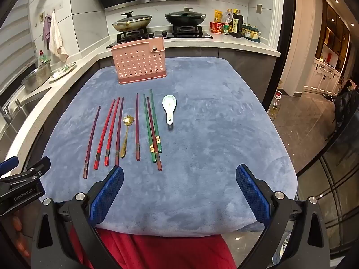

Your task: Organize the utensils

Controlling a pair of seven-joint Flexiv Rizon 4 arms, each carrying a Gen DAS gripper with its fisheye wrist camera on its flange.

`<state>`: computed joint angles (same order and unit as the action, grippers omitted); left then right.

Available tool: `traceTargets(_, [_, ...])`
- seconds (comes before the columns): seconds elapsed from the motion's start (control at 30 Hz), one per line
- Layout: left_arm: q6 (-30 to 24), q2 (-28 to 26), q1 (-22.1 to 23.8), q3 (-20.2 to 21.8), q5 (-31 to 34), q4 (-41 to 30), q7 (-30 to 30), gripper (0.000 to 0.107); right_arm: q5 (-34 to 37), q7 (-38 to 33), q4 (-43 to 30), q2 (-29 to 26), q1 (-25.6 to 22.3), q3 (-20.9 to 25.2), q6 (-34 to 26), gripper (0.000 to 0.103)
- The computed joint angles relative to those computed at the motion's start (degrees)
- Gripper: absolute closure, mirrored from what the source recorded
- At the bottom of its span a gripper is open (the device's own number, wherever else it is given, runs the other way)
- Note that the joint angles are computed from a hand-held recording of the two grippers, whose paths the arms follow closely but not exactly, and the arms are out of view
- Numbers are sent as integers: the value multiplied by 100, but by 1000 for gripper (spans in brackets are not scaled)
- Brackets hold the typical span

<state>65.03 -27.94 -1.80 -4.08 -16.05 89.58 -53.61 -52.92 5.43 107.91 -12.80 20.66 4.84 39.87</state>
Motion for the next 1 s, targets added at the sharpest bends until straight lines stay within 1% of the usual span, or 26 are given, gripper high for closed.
traceTargets(0.27, [70,2,-9,8,27,22,-43,11,20,-17,-31,-16,11,-2,-28,7])
traceTargets(1.0, [2,-1,2,12,32,-43,-79,11,-38,3,-55,-45,31,-13,-58,7])
